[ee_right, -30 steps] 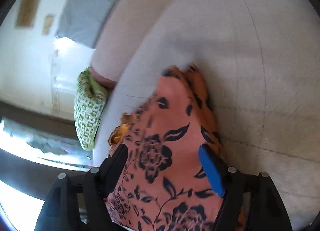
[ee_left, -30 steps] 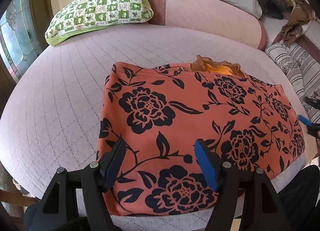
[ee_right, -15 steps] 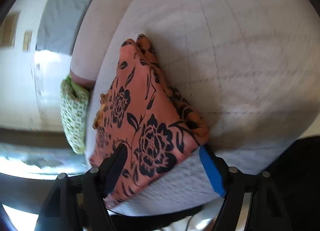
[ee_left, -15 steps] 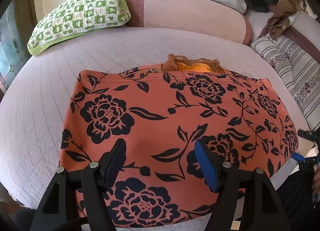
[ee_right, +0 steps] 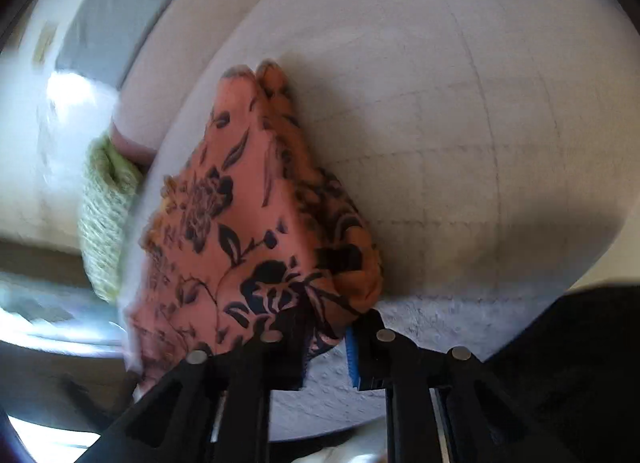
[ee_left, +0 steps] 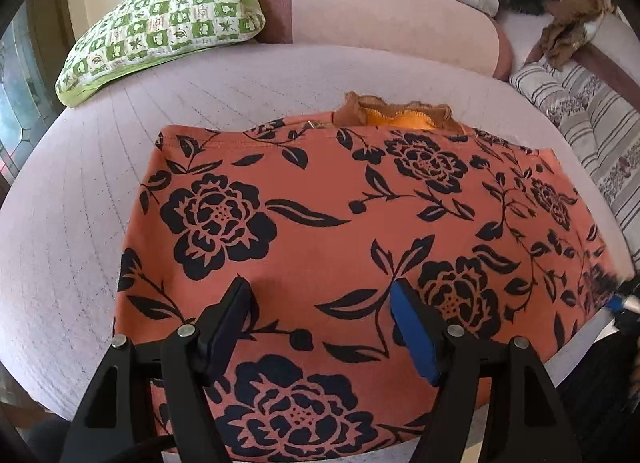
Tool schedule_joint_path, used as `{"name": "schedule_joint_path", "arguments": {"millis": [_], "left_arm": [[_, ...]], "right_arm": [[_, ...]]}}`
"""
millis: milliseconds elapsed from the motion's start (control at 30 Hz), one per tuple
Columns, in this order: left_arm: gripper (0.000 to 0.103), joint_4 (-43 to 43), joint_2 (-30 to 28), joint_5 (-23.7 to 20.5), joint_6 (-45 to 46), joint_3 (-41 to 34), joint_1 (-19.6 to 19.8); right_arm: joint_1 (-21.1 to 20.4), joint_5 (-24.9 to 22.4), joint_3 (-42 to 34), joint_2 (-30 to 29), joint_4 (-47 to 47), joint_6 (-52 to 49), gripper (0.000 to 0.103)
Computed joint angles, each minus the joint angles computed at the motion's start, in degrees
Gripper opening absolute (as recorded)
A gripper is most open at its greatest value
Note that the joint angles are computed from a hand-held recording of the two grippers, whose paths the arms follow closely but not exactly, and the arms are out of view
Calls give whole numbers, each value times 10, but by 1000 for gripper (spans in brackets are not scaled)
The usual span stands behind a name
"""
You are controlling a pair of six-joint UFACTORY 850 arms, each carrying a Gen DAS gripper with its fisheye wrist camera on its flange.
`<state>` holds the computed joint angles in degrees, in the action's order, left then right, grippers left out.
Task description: Fold small clothes
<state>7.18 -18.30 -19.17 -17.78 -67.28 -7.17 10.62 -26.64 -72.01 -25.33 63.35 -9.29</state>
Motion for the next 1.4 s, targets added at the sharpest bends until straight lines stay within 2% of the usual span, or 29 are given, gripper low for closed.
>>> {"name": "schedule_joint_path", "arguments": {"millis": [33,67,133,200,233,267,333,400,467,500,533,567,600,633,733,800,833,900,967,1033,1067,1133,1167,1200,1233,1267,1333,1367,1400], "left_arm": [[73,3,3,7,-6,3,1],[73,-10,5,13,3,2,3],[73,7,6,27,-13,2,3],[73,27,2,33,-31,0,3],[73,15,-4,29,-18,-5,4],[73,8,-14,20,-11,-12,5],[74,20,-24,18,-28,-14,6],[76,26,-23,25,-39,-11,7],[76,18,-25,24,-34,-13,8],[77,19,-26,24,-36,-14,8],[78,21,-26,24,-38,-14,8],[78,25,-26,26,-39,-13,8],[79,29,-26,28,-42,-12,7],[79,31,-26,29,-43,-11,7],[80,9,-26,34,-20,-10,10],[82,22,-29,36,-35,-12,9],[82,33,-30,34,-45,-14,8],[82,17,-29,31,-29,-15,10],[82,-21,-22,28,-1,-15,16],[82,-33,-7,44,-1,-7,23],[82,-21,6,61,-15,3,28],[82,40,14,71,-73,11,34],[82,51,8,61,-83,7,38],[82,50,-5,40,-82,-2,41],[81,48,-21,15,-78,-13,44],[82,51,-30,14,-75,-14,46],[81,81,-22,27,-90,-9,43],[81,61,-17,30,-76,-8,43],[81,43,-4,49,-69,1,45]], "right_arm": [[-1,14,2,10,3,-23,65],[0,36,2,20,-17,-24,75],[0,58,-16,28,-97,11,75],[-12,30,-59,4,-97,-19,75],[-21,-6,-101,-29,-79,-54,75],[-23,-19,-130,-51,-83,-65,75],[-20,-37,-202,-105,-139,-40,75],[-17,-81,-315,-189,-214,12,75],[-11,-117,-398,-245,-281,48,75],[-10,-150,-435,-270,-285,49,73],[-7,-187,-481,-302,-300,61,66],[-1,-203,-504,-315,-327,68,54],[2,-216,-517,-320,-336,64,32],[3,-217,-509,-314,-327,48,16],[15,-151,-463,-271,-364,60,16],[17,-172,-488,-300,-420,124,16],[15,-171,-487,-308,-418,135,21],[15,-139,-455,-283,-389,119,31],[19,-134,-442,-262,-434,151,64],[25,-87,-397,-222,-487,179,64],[25,-65,-376,-204,-477,161,64],[27,-26,-328,-162,-386,81,64],[27,-27,-316,-152,-326,22,65],[28,-51,-315,-149,-266,-35,66],[25,-98,-327,-160,-224,-74,71],[26,-139,-344,-178,-206,-89,73],[25,-154,-343,-211,-243,-47,72],[22,-161,-349,-221,-260,-10,65],[21,-147,-342,-213,-254,4,64]]}}
